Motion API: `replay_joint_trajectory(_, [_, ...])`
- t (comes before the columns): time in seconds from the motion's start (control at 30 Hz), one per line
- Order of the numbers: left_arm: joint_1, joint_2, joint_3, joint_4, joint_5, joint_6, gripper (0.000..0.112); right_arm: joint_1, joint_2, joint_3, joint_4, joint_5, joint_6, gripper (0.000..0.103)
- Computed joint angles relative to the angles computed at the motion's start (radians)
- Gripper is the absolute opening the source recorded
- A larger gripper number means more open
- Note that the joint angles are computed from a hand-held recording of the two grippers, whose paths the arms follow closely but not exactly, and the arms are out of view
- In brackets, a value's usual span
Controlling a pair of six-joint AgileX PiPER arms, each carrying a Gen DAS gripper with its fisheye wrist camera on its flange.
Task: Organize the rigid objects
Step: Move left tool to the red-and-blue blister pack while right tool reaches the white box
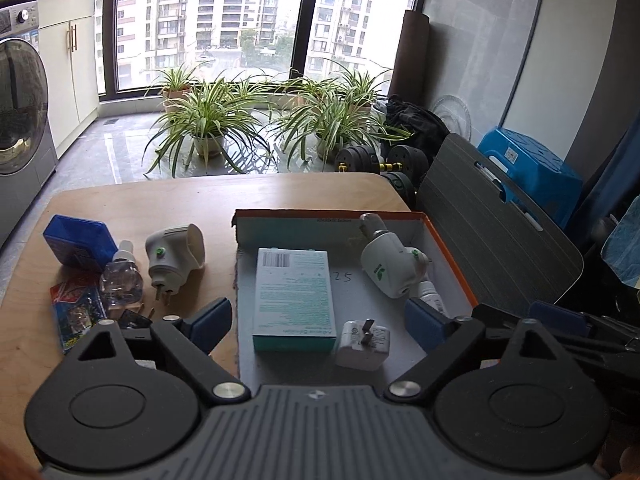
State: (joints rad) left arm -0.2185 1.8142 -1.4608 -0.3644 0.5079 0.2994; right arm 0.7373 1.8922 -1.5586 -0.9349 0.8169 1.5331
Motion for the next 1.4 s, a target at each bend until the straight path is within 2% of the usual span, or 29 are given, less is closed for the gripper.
replay_joint_trajectory(0.17, [0.030, -0.041, 0.042, 0.041, 0.000, -0.030, 0.101, 0.037, 0.026, -0.049, 0.024, 0.023, -0.029, 0.082])
replay_joint_trajectory(0.5, [0.098, -0.110, 0.127, 0.073, -0.022, -0.045, 0.102, 0.086, 0.111, -0.194, 0.081, 0.059, -0.122, 0.083])
replay_joint_trajectory(0.87, [0.169, -0.132, 0.163, 0.010, -0.031, 0.020, 0.102, 0.108, 0.211, -0.365, 0.146, 0.100, -0.248, 0.083])
replay_joint_trajectory(1.4, [0.306, -0.149, 0.228, -0.183, -0.015, 0.247, 0.101, 0.126, 0.379, -0.622, 0.270, 0.139, -0.420, 0.083])
